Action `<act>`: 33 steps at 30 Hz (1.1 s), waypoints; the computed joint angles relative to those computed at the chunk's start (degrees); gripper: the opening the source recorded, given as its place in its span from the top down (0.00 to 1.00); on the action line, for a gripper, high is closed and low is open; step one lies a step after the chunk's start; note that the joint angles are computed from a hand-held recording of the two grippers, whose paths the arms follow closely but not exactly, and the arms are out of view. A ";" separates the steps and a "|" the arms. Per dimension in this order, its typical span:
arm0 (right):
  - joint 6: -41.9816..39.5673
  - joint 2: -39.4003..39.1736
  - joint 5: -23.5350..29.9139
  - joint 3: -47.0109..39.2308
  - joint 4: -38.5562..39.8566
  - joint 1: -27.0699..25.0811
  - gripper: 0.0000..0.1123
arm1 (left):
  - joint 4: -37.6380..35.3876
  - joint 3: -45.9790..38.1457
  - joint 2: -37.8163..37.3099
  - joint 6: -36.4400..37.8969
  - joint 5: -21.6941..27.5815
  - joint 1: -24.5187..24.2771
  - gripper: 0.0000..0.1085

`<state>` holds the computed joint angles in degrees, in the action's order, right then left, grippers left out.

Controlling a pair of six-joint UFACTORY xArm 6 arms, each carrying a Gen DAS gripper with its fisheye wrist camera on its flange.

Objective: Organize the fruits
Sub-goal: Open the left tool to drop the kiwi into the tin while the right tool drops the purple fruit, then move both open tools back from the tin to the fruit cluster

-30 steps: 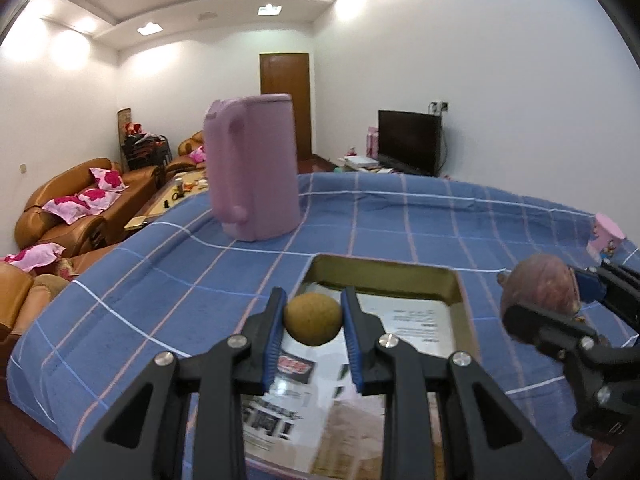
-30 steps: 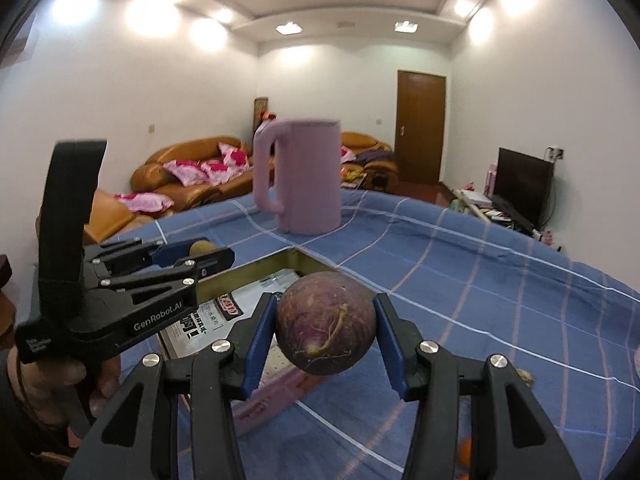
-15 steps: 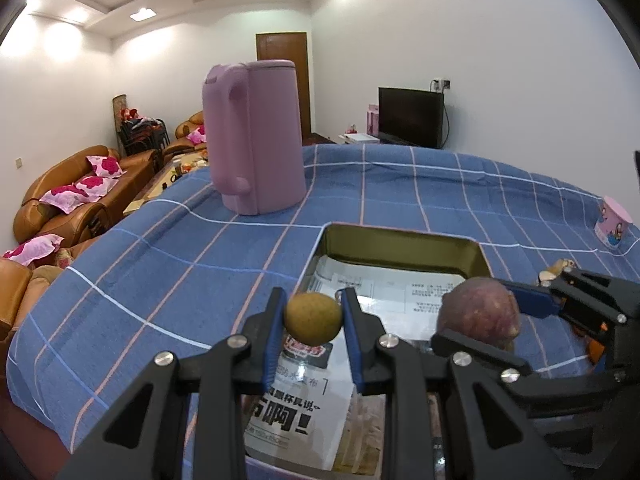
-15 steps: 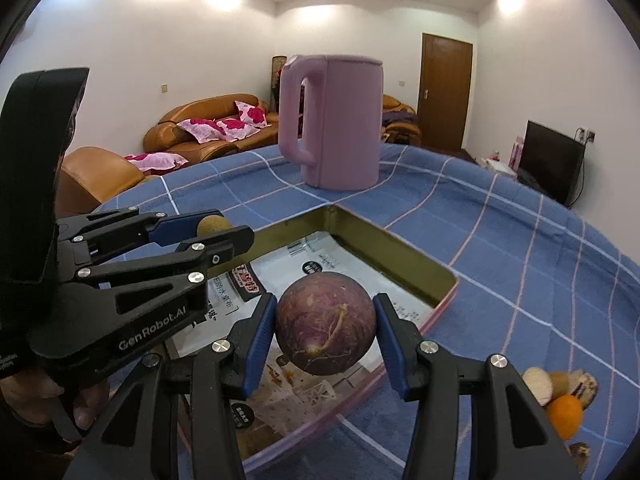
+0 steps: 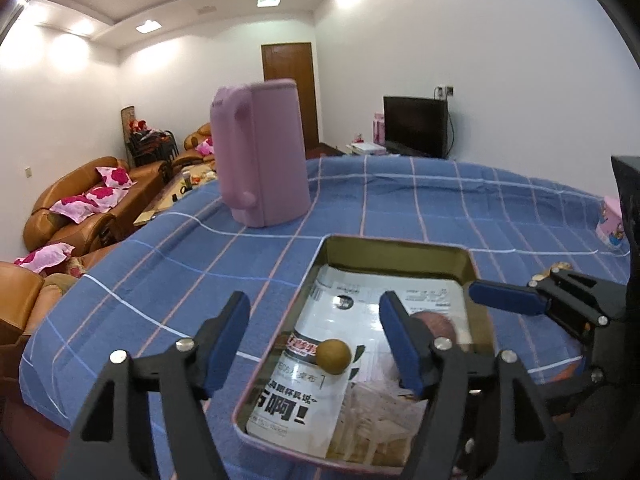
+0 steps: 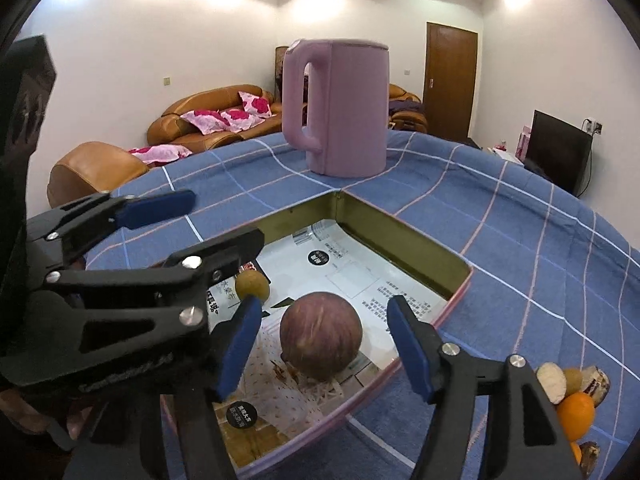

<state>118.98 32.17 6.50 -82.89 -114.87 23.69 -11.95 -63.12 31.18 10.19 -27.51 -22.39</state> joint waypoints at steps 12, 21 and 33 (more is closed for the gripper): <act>13.57 -22.69 13.76 27.09 -8.75 0.52 0.40 | 11.95 7.87 -6.33 -11.60 -3.85 -1.95 0.22; 13.36 -36.54 23.47 45.81 1.06 -1.90 0.40 | 16.54 4.44 -4.17 -14.48 1.52 -8.67 0.21; 21.57 -43.00 25.42 54.83 0.72 -6.07 0.40 | 26.56 -1.81 -0.08 -21.94 10.05 -13.41 0.21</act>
